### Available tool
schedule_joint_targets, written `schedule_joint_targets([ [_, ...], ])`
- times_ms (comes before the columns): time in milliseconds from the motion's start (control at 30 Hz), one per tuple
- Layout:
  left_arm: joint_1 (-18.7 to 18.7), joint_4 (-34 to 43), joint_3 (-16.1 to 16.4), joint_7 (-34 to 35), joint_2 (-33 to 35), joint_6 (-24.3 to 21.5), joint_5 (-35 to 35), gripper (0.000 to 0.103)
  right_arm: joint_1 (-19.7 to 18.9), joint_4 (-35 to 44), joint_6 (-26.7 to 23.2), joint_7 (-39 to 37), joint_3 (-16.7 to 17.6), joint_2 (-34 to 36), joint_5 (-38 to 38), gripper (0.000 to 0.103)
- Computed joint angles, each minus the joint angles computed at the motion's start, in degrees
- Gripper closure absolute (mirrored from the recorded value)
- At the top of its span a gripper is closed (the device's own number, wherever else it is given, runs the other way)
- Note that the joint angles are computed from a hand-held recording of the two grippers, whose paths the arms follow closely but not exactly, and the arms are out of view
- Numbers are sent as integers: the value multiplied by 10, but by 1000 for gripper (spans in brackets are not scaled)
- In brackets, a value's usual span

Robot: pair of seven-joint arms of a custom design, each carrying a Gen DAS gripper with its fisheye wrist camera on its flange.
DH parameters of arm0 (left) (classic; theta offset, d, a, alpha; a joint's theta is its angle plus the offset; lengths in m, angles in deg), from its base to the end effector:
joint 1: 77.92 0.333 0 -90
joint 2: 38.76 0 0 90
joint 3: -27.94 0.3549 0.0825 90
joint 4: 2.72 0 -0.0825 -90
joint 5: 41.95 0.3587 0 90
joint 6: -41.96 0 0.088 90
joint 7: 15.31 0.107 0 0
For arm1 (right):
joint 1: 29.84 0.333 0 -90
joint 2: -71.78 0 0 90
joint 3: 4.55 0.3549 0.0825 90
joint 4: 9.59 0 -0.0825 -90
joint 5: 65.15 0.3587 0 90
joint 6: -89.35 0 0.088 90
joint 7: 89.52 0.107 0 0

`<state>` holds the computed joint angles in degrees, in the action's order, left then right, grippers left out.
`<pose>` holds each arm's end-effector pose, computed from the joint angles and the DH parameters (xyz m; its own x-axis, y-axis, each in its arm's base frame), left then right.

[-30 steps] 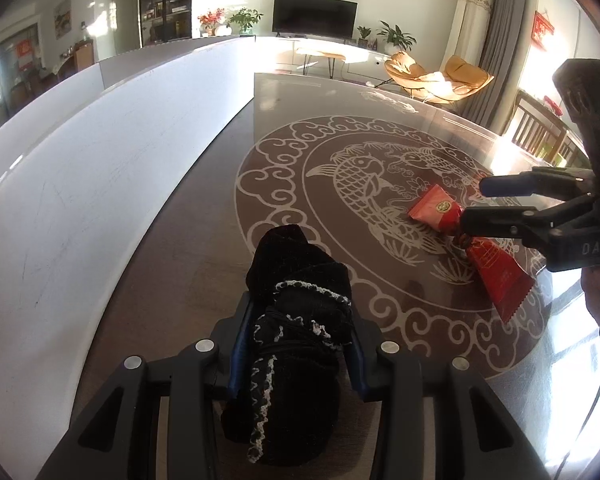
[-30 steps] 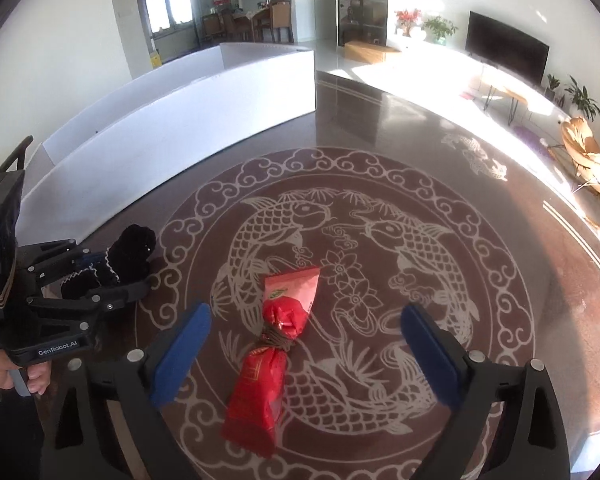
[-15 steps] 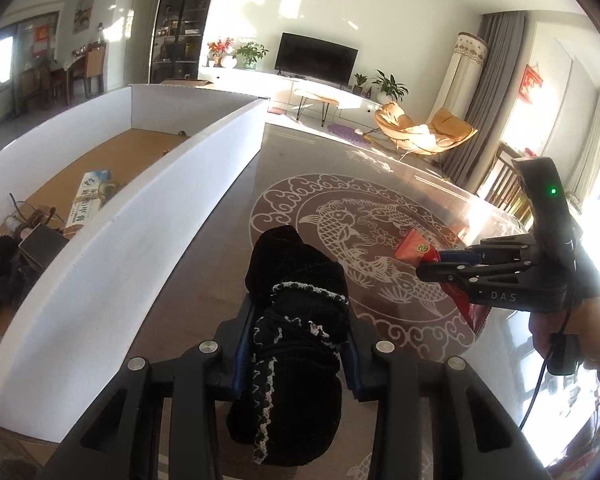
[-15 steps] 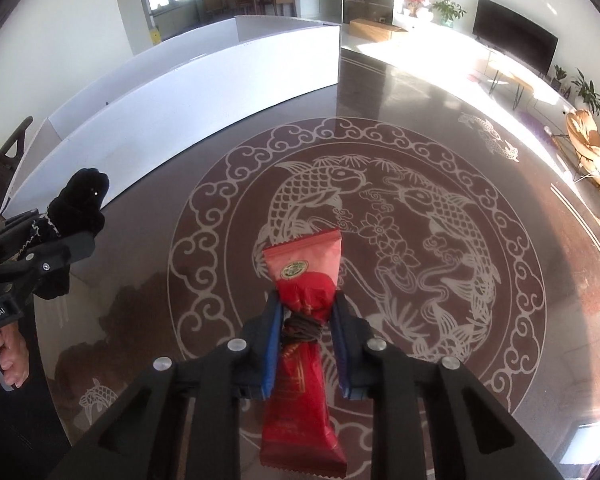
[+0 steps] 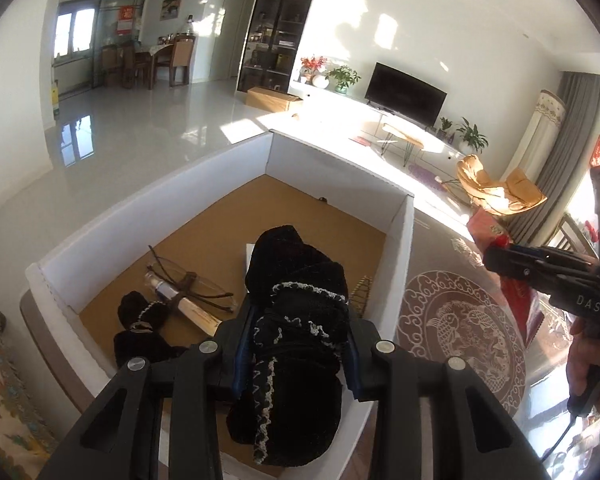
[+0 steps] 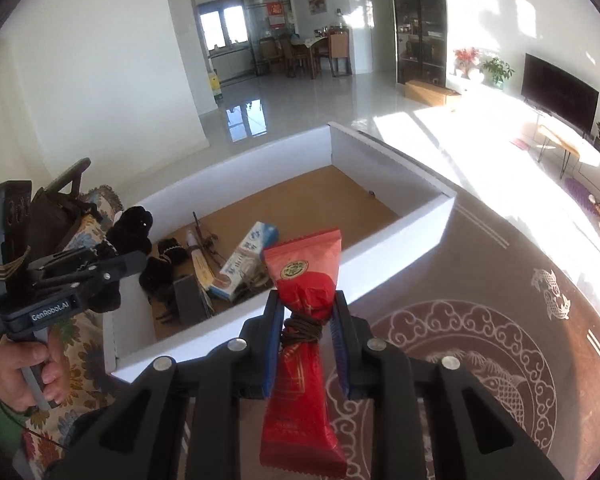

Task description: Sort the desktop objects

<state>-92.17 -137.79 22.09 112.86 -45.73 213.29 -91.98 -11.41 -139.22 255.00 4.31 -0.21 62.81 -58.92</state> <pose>0.4818 -0.1203 0.5016 -0.2817 -0.9361 0.2107 -0.7171 0.0595 -0.6944 0.4761 0.1954 0.5705 0.2866 -0.9494 -0.1284 -0.7081 -0.1196 -0.6959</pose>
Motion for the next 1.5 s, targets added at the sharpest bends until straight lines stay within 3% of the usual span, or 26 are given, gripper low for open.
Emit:
schedule_joint_targets([
  [133, 58, 24, -10, -148, 54, -18, 169, 66, 19, 118, -25, 4, 17, 108, 0, 79],
  [233, 80, 41, -13, -222, 81, -41, 242, 65, 33, 193, -69, 36, 19, 183, -47, 79],
  [333, 94, 59, -15, -280, 103, -73, 301, 60, 43, 247, -113, 50, 18, 240, -53, 78],
  [400, 97, 65, -13, -329, 110, -88, 355, 53, 31, 280, -151, 34, 32, 269, -17, 74],
  [500, 97, 46, -9, -409, 98, -61, 443, 26, 35, 295, -172, 43, 22, 279, -22, 45],
  [567, 98, 29, -1, -489, 86, -29, 530, 16, 36, 285, -166, 42, 16, 266, -35, 21],
  [600, 100, 23, 1, -526, 80, -20, 567, 7, 36, 282, -168, 40, 14, 258, -40, 18],
  [700, 109, 15, -8, -531, 67, -6, 554, 4, 36, 271, -179, 42, 7, 235, -60, 7],
  [767, 118, 14, -10, -602, 60, -4, 621, 4, 34, 259, -179, 42, 5, 221, -71, 3],
  [1067, 149, 1, -37, -747, 27, 12, 777, 4, 28, 228, -191, 58, 3, 195, -105, 2],
  [1233, 154, 2, -46, -772, 16, -2, 796, 4, 27, 225, -190, 62, 4, 193, -110, 2],
  [1333, 166, 13, -59, -829, 12, -30, 847, 4, 28, 225, -190, 63, 5, 194, -116, 2],
  [1400, 160, 21, -57, -840, 12, -50, 845, 4, 30, 225, -189, 67, 4, 194, -123, 2],
  [1500, 135, 23, -38, -781, 13, -53, 756, 2, 29, 221, -184, 70, 4, 194, -120, 2],
])
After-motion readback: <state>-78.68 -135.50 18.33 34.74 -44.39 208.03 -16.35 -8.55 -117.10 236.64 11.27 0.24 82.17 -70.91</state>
